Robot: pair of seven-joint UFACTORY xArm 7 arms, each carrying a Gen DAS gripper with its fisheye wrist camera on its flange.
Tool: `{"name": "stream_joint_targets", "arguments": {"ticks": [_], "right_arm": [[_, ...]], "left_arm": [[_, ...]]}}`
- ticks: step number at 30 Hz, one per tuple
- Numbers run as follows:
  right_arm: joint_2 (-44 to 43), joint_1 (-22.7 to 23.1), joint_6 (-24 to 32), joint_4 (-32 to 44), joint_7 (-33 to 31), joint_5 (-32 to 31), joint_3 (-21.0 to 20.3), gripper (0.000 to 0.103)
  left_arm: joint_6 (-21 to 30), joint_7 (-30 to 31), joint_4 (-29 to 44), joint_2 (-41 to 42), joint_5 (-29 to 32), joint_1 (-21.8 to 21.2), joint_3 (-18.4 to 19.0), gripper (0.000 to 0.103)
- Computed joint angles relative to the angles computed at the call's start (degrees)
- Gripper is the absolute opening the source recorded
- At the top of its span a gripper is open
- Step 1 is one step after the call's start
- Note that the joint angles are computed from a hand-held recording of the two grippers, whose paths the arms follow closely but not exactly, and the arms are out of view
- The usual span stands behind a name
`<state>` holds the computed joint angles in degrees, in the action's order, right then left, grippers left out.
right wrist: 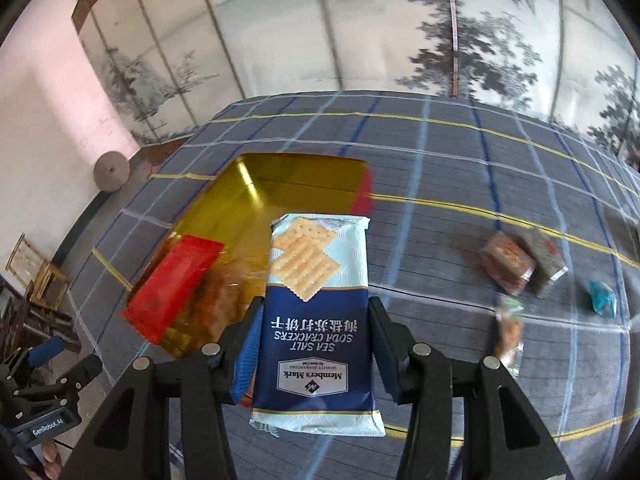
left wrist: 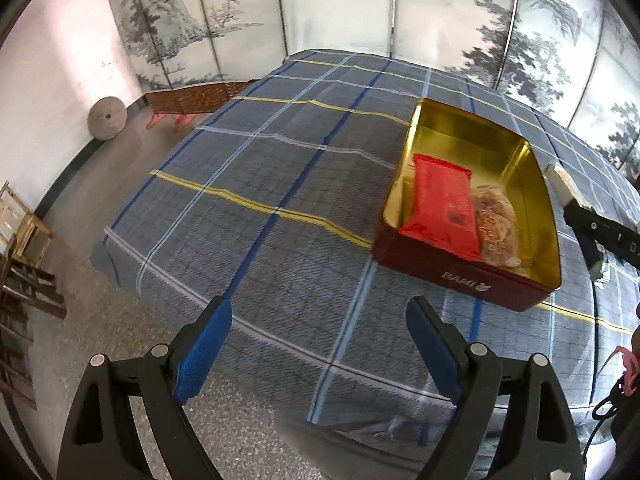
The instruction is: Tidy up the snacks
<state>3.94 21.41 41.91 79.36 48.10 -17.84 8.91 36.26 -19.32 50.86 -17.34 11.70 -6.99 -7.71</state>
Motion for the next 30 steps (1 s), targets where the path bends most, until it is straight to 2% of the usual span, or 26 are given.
{"name": "stream_joint_targets", "arguments": {"ticks": [11, 30], "right_arm": [[7.35, 2.9, 2.89, 8.38, -0.81, 0.62, -0.88, 0.05], [14.37, 6.6, 5.33, 15.67, 0.92, -2.22, -3.32, 0.051]], "left_arm": [[1.45, -1.07, 0.05, -0.27, 0.51, 1.39, 0.79, 0.087], [2.27, -0.7, 0.32, 0.36, 0.05, 1.77, 1.16, 0.087]]}}
